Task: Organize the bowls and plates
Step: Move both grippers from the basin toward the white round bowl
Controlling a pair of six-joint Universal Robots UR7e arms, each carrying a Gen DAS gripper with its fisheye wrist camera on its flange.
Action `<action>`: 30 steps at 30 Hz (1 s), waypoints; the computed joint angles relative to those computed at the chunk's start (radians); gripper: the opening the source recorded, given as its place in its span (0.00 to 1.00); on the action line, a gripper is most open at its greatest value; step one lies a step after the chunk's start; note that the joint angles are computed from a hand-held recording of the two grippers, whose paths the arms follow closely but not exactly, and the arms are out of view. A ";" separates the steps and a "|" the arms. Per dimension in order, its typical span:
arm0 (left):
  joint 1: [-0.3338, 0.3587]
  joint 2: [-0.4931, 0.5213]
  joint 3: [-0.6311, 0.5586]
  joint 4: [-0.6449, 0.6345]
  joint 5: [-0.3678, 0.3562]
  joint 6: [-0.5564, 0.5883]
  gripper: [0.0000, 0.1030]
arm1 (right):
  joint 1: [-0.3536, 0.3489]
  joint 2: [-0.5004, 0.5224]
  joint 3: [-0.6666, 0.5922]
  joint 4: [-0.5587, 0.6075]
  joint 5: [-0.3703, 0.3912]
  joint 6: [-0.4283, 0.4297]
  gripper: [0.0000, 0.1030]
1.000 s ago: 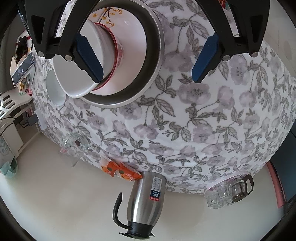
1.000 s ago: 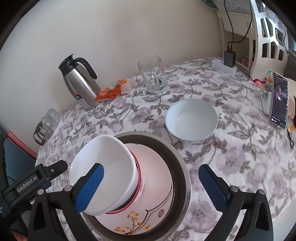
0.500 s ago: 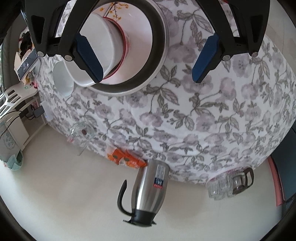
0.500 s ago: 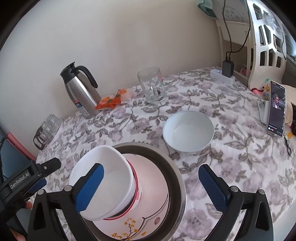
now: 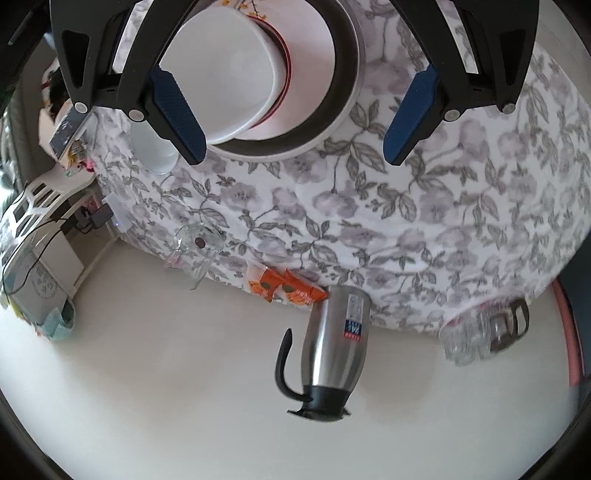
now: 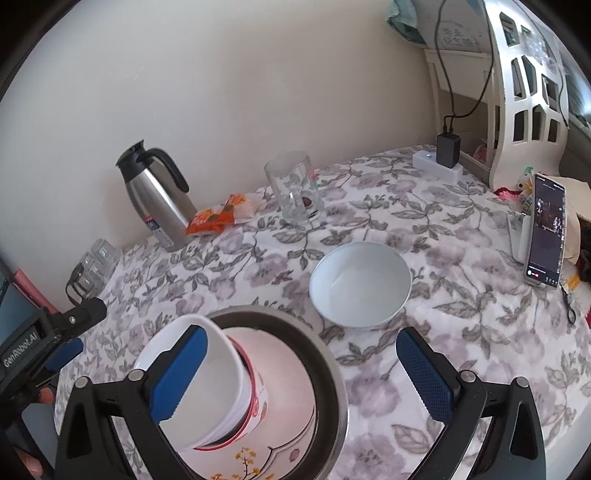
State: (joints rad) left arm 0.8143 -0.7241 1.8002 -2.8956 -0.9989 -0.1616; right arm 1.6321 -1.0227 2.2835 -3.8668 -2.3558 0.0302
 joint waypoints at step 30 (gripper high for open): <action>-0.152 0.147 -0.100 0.117 -0.100 0.074 0.94 | -0.258 -0.254 0.154 0.052 0.131 0.155 1.00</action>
State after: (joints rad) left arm 0.6620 -0.5768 1.7005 -2.7784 -1.0991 -0.0874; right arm 1.3745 -1.2765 2.4378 -3.8145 -2.2246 0.1854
